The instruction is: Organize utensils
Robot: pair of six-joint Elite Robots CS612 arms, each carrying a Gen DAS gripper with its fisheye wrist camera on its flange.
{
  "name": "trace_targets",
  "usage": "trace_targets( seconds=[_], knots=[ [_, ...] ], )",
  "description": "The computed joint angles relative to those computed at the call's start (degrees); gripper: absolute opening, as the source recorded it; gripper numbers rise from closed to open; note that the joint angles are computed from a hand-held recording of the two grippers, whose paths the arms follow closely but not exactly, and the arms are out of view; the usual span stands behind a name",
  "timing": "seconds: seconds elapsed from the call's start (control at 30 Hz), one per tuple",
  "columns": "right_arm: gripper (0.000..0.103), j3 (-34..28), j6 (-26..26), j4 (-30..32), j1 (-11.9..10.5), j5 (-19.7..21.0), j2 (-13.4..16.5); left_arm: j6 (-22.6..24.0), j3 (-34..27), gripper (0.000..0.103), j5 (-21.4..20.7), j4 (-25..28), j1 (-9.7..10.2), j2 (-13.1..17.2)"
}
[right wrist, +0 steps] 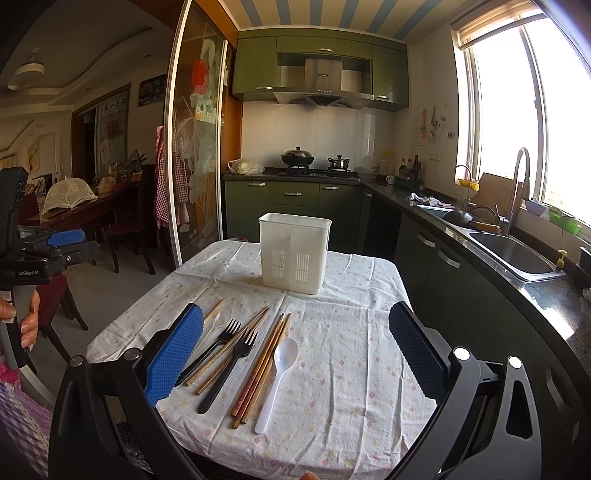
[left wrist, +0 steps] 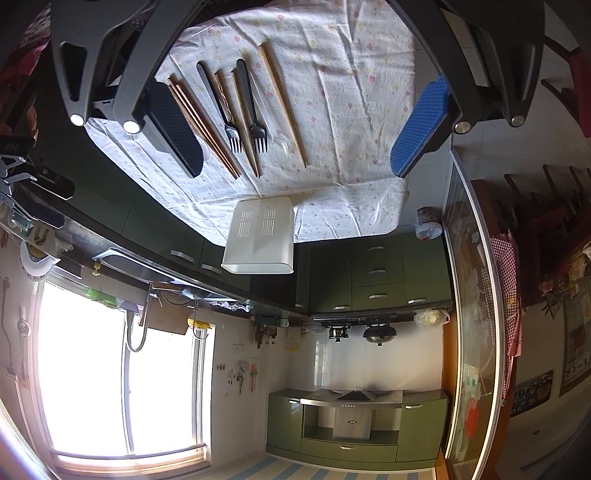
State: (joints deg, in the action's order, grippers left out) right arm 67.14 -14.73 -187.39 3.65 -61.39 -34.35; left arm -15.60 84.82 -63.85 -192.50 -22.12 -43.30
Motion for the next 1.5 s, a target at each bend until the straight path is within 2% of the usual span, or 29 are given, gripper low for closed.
trace_targets(
  seconds=[0.1,1.5],
  knots=[
    [0.099,0.06,-0.10,0.16,0.06,-0.09,-0.10,2.28,-0.03,0.097,2.30,0.36,-0.51,0.02],
    [0.099,-0.16,0.19,0.35,0.02,0.09,0.09,1.10,-0.25,0.096,0.86,1.67,-0.34,0.03]
  ],
)
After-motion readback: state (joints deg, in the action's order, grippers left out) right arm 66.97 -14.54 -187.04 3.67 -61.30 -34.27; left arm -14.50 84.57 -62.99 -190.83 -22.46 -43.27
